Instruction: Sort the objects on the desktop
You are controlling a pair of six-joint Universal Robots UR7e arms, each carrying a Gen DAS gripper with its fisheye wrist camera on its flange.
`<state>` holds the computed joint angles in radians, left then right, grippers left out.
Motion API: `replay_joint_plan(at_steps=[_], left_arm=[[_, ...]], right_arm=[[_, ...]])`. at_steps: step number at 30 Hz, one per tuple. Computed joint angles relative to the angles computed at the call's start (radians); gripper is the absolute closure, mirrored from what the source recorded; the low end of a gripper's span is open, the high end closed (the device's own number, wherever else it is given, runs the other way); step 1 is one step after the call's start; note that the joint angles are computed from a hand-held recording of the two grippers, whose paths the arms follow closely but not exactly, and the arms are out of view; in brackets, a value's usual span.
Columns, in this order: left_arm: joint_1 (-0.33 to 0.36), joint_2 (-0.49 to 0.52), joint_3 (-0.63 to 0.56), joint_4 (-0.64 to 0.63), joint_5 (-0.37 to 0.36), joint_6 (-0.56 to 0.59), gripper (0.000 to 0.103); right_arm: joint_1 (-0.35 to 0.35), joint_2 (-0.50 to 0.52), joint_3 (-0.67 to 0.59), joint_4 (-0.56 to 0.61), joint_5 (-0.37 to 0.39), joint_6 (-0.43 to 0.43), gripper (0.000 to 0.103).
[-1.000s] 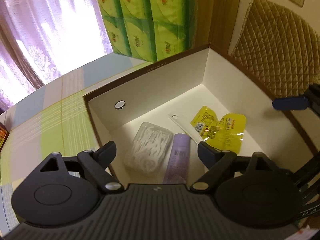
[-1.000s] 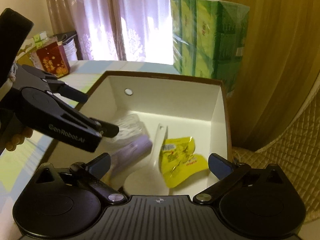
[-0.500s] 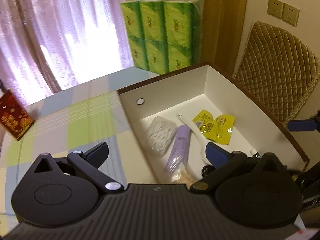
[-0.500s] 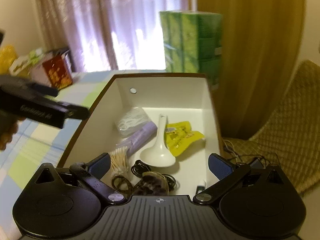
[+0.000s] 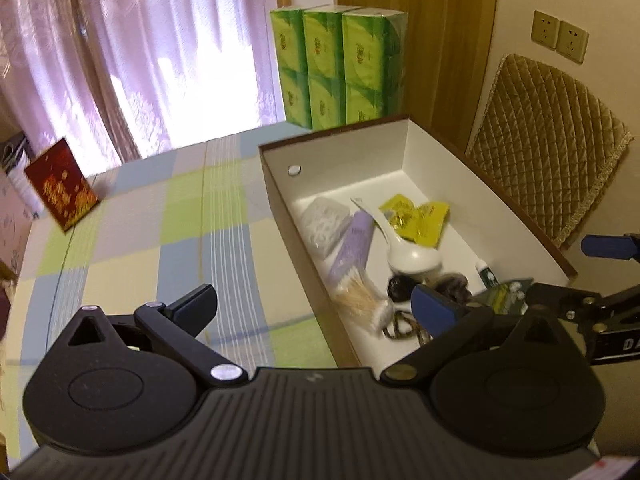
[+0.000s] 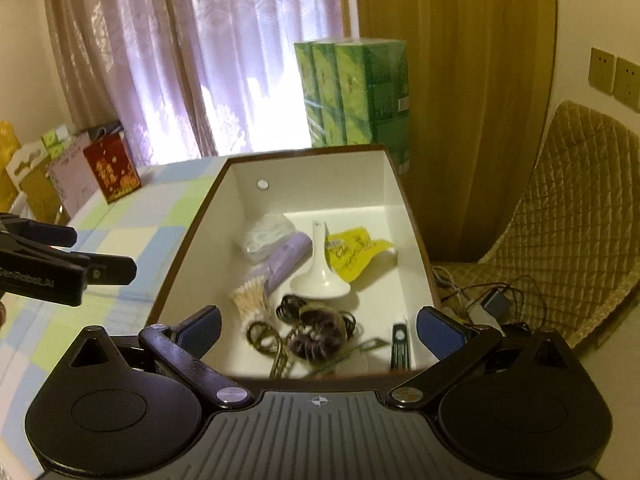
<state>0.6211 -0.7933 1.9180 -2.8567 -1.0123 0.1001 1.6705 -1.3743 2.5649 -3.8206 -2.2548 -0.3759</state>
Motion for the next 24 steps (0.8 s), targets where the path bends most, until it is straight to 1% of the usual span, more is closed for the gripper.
replay_joint_plan(at_steps=[3,7,9,13,17,24], left_arm=[[-0.007,-0.040,0.045,0.023,-0.016,-0.047,0.001],[-0.030,-0.085,0.121,0.006,0.005,-0.072,0.001],[-0.036,-0.109,0.153,0.002,0.001,-0.090,0.001],[-0.053,-0.151,0.208,-0.003,0.015,-0.126,0.001],[-0.068,-0.184,0.244,0.000,0.031,-0.156,0.001],[-0.090,-0.213,0.277,0.015,0.055,-0.195,0.001]], right_arm=[[0.019,0.006,0.025,-0.005,-0.014,0.022,0.002],[0.047,0.030,0.046,-0.042,-0.048,0.023,0.002],[0.061,0.044,0.052,-0.061,-0.068,0.018,0.002],[0.078,0.052,0.069,-0.075,-0.081,0.028,0.002],[0.093,0.060,0.077,-0.077,-0.101,0.043,0.002],[0.102,0.068,0.104,-0.074,-0.106,0.069,0.002]])
